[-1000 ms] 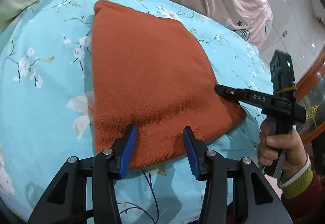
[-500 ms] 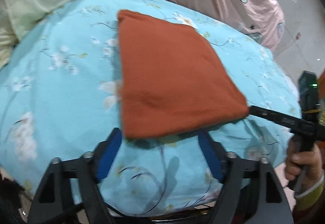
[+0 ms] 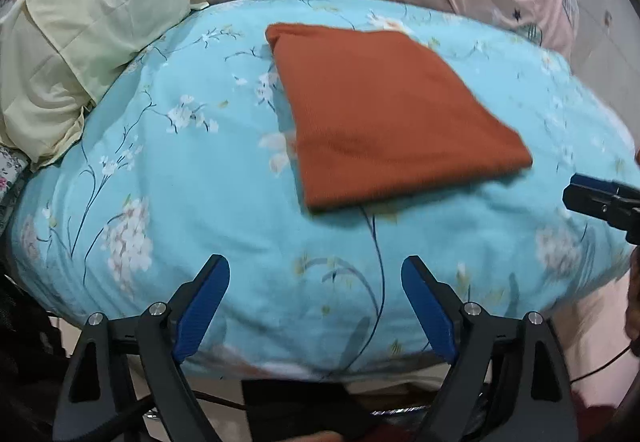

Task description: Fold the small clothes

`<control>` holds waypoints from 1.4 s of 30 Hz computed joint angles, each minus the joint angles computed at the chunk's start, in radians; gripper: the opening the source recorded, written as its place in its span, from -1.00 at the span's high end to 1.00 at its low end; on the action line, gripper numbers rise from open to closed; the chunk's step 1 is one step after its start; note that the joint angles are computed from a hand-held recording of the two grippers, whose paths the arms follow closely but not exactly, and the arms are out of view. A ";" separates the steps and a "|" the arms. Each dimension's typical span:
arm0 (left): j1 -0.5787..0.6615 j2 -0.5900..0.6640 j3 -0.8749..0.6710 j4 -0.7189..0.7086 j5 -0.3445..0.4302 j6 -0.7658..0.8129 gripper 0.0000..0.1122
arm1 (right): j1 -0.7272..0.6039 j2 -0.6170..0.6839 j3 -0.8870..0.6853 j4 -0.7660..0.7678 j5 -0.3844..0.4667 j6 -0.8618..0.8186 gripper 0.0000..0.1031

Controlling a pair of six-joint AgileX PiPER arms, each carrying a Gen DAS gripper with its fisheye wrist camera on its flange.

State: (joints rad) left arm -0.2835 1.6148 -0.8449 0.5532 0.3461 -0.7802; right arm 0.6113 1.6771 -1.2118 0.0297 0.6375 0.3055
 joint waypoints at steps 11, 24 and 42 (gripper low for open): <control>0.020 -0.055 -0.007 -0.087 0.041 0.091 -0.63 | 0.015 -0.053 0.002 -0.042 0.018 -0.021 -0.83; -0.036 -0.024 -0.151 0.061 0.177 -0.011 -0.80 | 0.000 0.044 -0.087 0.010 0.009 -0.126 -0.96; -0.036 0.117 -0.277 0.052 0.264 0.012 -0.80 | -0.061 0.163 -0.249 0.076 0.067 -0.216 -0.97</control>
